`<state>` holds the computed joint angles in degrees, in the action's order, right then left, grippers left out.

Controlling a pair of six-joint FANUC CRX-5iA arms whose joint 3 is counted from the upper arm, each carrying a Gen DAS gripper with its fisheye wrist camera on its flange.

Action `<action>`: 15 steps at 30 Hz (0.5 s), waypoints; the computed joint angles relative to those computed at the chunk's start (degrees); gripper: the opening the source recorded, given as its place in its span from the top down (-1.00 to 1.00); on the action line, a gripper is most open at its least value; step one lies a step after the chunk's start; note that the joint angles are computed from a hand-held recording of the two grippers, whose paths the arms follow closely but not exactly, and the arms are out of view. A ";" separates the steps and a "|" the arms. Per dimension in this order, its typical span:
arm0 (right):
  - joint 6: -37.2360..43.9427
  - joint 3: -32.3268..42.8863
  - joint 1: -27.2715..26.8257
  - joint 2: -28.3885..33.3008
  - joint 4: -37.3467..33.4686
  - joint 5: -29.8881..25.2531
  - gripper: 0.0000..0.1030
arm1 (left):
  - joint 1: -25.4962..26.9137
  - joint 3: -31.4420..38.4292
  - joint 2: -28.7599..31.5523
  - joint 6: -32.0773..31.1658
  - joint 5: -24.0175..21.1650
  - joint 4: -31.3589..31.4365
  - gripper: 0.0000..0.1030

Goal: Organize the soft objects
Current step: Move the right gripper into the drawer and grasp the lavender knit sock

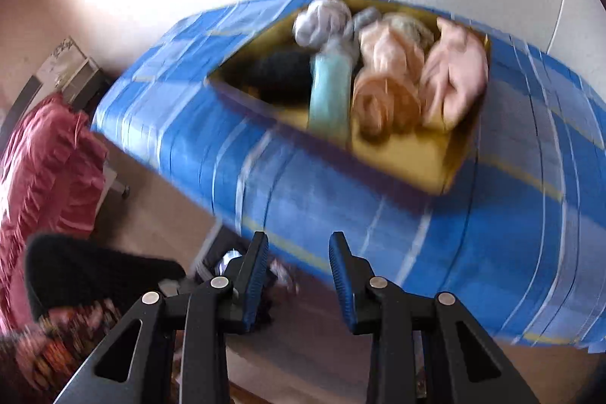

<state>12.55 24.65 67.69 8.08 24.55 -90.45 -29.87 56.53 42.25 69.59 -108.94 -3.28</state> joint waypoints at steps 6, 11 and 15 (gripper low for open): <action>-10.08 -12.59 2.19 -4.02 -8.05 3.62 0.36 | 0.16 -4.82 -2.61 0.62 2.90 0.64 0.13; -6.73 -14.72 0.65 -0.35 -16.24 -0.89 0.35 | 0.70 -7.28 -4.00 1.90 4.38 1.06 0.14; 2.31 -12.75 -0.64 6.89 -16.20 -10.12 0.30 | 1.04 -9.32 -5.14 3.21 5.34 1.35 0.14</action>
<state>14.86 11.90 67.05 14.97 8.35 -100.57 -28.83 47.22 37.11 72.80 -103.60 -1.93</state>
